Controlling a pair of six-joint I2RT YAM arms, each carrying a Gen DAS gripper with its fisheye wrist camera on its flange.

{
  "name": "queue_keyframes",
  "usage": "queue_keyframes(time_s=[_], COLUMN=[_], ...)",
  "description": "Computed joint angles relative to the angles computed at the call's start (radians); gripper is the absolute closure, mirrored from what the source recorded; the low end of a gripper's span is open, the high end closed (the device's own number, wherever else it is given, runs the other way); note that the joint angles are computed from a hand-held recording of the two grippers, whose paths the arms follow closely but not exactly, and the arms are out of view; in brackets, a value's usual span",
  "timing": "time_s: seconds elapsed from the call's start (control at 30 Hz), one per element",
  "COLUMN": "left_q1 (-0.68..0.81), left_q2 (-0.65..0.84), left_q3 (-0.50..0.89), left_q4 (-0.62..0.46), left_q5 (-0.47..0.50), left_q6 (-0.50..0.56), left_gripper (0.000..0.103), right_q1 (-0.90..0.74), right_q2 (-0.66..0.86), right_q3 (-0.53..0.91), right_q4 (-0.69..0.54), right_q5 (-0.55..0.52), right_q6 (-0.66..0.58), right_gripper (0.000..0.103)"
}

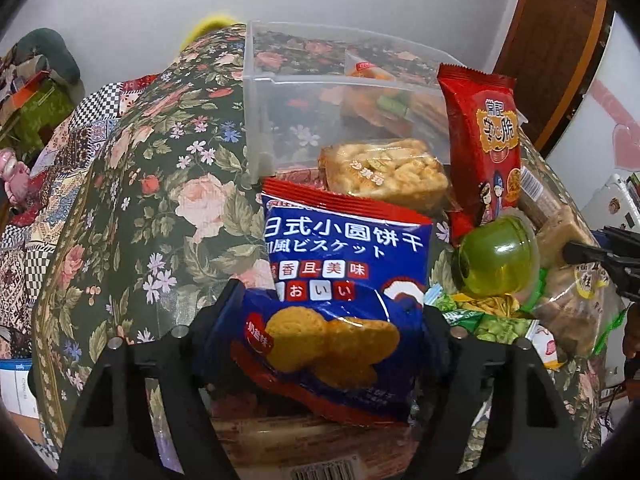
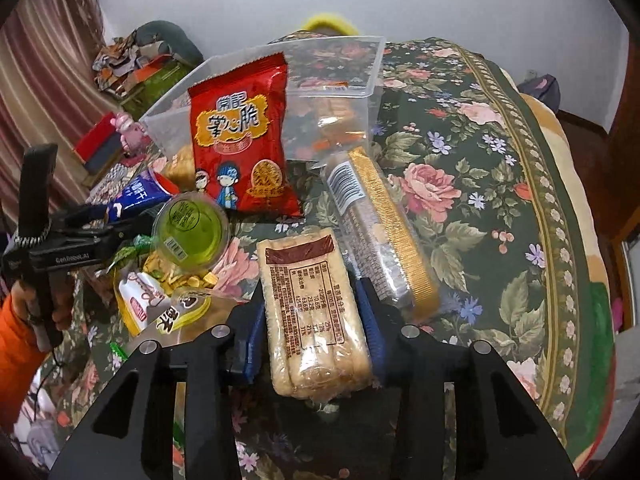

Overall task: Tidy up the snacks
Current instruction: 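Grasp the blue biscuit bag with left tool while right tool grasps brown-label bread, then carry both snacks over the clear box and open both tools to drop them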

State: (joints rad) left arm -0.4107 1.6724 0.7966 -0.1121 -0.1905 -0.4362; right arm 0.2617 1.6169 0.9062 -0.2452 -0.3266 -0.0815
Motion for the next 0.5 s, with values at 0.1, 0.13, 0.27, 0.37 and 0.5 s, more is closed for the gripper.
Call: queue_keyframes(time_s=[0.1, 0.13, 0.27, 0.37, 0.5], left_q1=[-0.018, -0.02, -0.043, -0.058, -0.077], left_q2=[-0.015, -0.024, -0.08, -0.131, -0.198], left_q3=[-0.011, -0.013, -0.024, -0.029, -0.006], left_q4=[0.001, -0.006, -0.039, -0.064, -0.112], left_q5=[-0.015, -0.017, -0.058, -0.084, -0.117], left_q6=[0.001, -0.002, -0.018, -0.027, -0.033], left_gripper=[0.037, 0.038, 0.039, 0.039, 0.039], right_q1=[0.01, 0.012, 0.014, 0.009, 0.005], right_q2=[-0.016, -0.021, -0.042, -0.072, -0.105], right_q3=[-0.01, -0.009, -0.006, -0.003, 0.025], right_q4=[0.01, 0.007, 0.002, -0.005, -0.026], right_q5=[0.025, 0.028, 0.033, 0.027, 0.021], right_q6=[0.01, 0.012, 0.0, -0.001, -0.007], right_gripper=[0.069, 0.069, 0.07, 0.07, 0.07])
